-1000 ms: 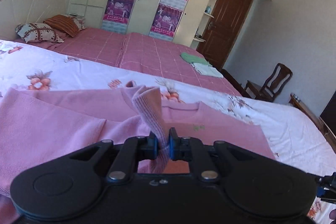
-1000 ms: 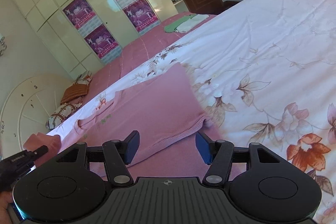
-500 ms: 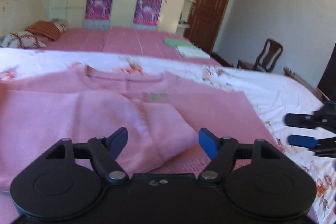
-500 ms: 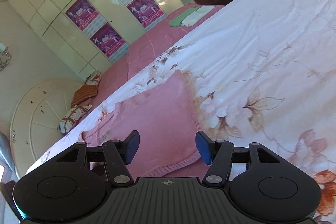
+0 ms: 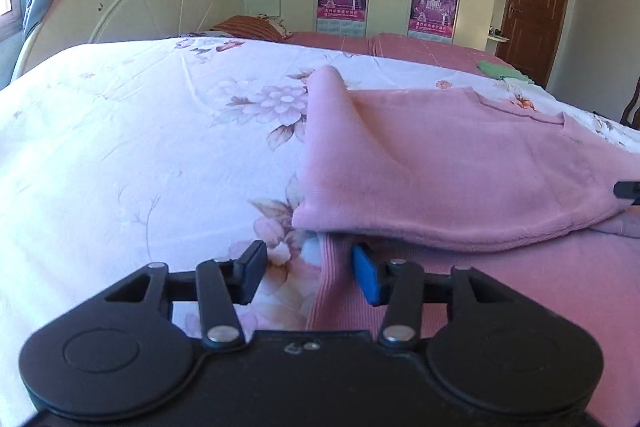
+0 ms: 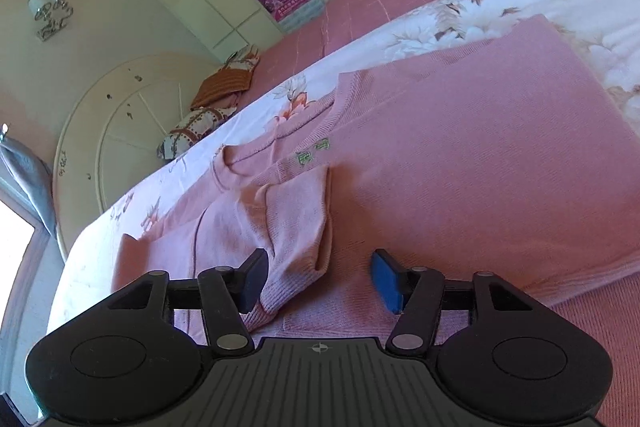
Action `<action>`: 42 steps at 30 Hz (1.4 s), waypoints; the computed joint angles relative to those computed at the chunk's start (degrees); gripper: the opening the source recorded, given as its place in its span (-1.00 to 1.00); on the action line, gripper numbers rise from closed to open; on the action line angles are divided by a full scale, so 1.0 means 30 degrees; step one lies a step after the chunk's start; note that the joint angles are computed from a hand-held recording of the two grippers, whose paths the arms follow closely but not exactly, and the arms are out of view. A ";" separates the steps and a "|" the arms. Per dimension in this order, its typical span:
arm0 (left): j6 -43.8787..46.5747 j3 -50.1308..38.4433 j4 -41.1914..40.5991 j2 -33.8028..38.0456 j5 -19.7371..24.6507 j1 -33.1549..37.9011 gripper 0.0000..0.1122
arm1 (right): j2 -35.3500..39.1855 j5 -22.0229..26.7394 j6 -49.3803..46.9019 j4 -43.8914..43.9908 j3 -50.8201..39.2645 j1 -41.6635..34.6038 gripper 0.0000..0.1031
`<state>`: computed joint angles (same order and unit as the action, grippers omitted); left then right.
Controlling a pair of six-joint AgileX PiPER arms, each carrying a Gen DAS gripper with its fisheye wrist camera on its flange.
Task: Fold small clothes
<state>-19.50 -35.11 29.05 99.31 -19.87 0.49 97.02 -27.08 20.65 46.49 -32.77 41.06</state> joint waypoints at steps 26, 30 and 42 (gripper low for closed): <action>-0.8317 -0.2462 1.0427 0.1924 -0.0854 0.1766 -0.76 | -0.1195 -0.4385 -1.1835 1.3562 0.0024 0.4648 -0.91; -0.9696 -0.2111 1.4596 0.0723 -0.2018 0.3578 -0.09 | -0.1068 -0.2173 -1.0495 1.2085 0.0552 0.3118 -0.90; -1.8608 -0.9148 1.7924 0.5514 -0.1983 -0.0058 -0.11 | 0.0684 0.0816 -1.0465 0.6712 -0.1509 -0.2057 -0.33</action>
<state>-75.33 -62.55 82.82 115.85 -25.81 0.31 99.07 -24.63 -10.74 66.62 -37.30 34.89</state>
